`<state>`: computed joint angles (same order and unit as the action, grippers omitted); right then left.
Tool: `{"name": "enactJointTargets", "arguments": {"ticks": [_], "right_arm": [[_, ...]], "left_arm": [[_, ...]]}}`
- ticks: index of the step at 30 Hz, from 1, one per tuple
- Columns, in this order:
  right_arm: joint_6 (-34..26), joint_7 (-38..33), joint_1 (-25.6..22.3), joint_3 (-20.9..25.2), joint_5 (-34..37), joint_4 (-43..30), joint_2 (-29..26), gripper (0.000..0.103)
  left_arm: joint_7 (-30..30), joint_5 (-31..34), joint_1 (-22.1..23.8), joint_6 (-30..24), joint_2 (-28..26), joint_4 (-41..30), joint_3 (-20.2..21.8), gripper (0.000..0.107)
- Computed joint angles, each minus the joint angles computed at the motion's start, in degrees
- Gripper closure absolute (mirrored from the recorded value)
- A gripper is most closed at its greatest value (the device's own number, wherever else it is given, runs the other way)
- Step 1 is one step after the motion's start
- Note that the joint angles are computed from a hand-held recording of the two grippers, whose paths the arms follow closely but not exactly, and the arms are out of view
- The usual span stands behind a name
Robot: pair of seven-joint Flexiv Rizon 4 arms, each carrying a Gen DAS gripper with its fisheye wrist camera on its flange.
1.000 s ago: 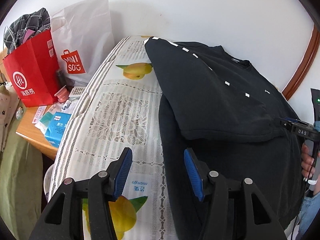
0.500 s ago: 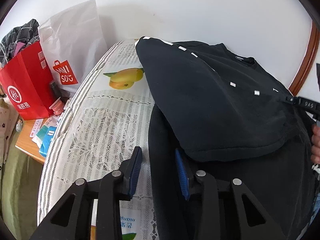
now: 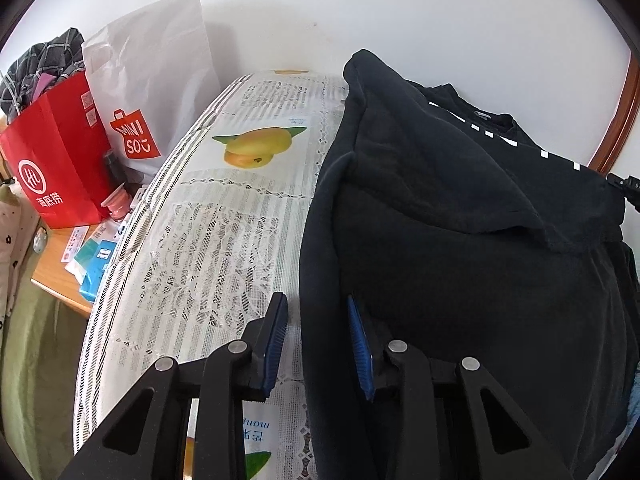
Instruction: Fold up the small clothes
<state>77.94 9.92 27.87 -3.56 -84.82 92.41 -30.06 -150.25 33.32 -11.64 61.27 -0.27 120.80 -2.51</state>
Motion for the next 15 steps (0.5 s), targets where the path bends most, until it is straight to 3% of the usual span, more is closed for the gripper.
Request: {"name": "enactJointTargets", "arguments": {"ticks": [4, 7, 12, 15], "right_arm": [[0.82, -0.38, -1.61, 0.13, 3.03, 2.19, 0.04, 0.092], [-2.08, -2.63, -0.76, -0.21, 5.27, 3.19, 0.35, 0.092], [0.49, 0.54, -2.07, -0.64, 1.69, 4.65, 1.78, 0.092], [-0.22, -4.77, -3.17, 1.04, 8.09, 4.14, 0.66, 0.092]], "left_arm": [[1.17, -1.31, 0.10, -0.30, -0.02, 0.06, 0.02, 0.078], [1.26, -1.92, 0.05, -0.73, 0.17, 0.17, -0.06, 0.077], [0.58, -1.32, -0.19, -2.02, 0.51, 0.03, -0.50, 0.076], [0.58, -1.84, -0.26, -2.54, 0.72, 0.07, -0.61, 0.076]]}}
